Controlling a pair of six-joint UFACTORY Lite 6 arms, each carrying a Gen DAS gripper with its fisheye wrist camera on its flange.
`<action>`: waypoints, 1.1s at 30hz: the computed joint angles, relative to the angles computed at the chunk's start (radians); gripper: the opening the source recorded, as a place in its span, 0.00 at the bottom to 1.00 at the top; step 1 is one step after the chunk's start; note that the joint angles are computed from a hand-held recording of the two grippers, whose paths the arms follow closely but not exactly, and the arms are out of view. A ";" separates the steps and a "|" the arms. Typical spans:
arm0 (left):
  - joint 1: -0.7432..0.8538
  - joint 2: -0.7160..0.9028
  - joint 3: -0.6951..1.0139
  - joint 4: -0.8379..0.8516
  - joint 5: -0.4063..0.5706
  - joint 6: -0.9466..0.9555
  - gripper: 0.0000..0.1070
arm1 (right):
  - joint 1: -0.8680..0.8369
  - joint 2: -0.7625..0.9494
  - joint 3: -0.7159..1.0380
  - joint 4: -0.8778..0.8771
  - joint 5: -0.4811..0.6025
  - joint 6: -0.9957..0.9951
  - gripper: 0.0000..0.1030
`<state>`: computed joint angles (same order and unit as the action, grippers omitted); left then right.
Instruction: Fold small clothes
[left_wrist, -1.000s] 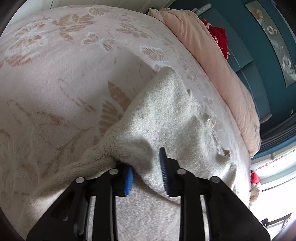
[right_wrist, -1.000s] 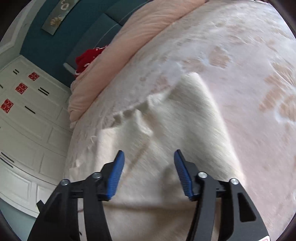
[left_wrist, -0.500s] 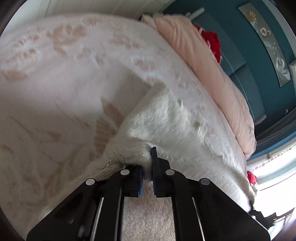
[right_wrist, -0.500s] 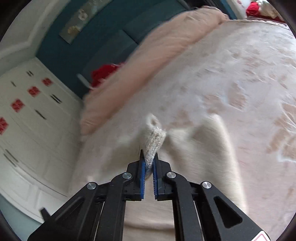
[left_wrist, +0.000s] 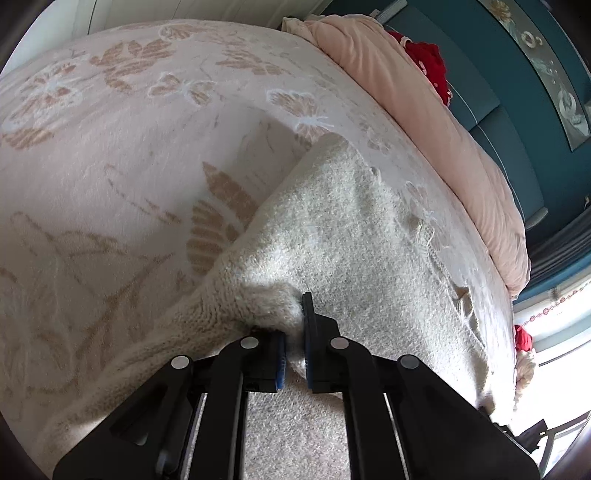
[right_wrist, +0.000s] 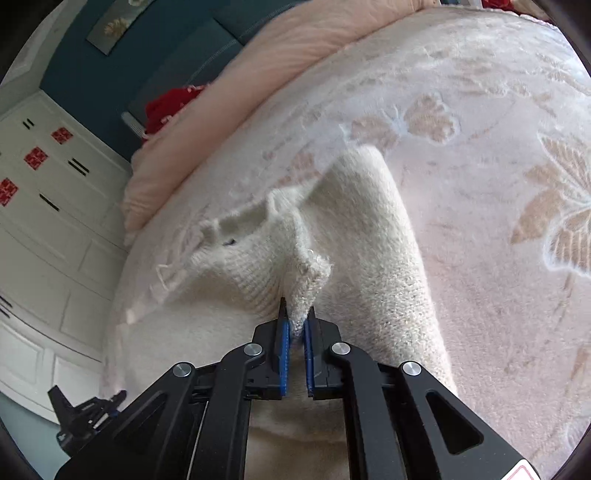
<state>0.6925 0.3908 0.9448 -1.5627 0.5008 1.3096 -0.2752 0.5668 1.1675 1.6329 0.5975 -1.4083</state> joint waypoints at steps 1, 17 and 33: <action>-0.001 0.004 0.000 -0.004 0.001 0.008 0.06 | 0.005 -0.001 -0.001 0.002 -0.011 -0.012 0.06; 0.013 -0.021 -0.011 0.021 0.039 0.023 0.11 | 0.008 -0.038 0.047 -0.035 0.019 0.047 0.07; 0.306 -0.441 -0.293 0.519 0.219 -0.055 0.51 | -0.455 -0.773 -0.566 -0.567 0.273 0.047 0.38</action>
<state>0.9988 -0.0501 0.6521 -1.0435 0.7201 1.2550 -0.7302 -0.2062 0.6013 1.0664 0.8700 -1.3615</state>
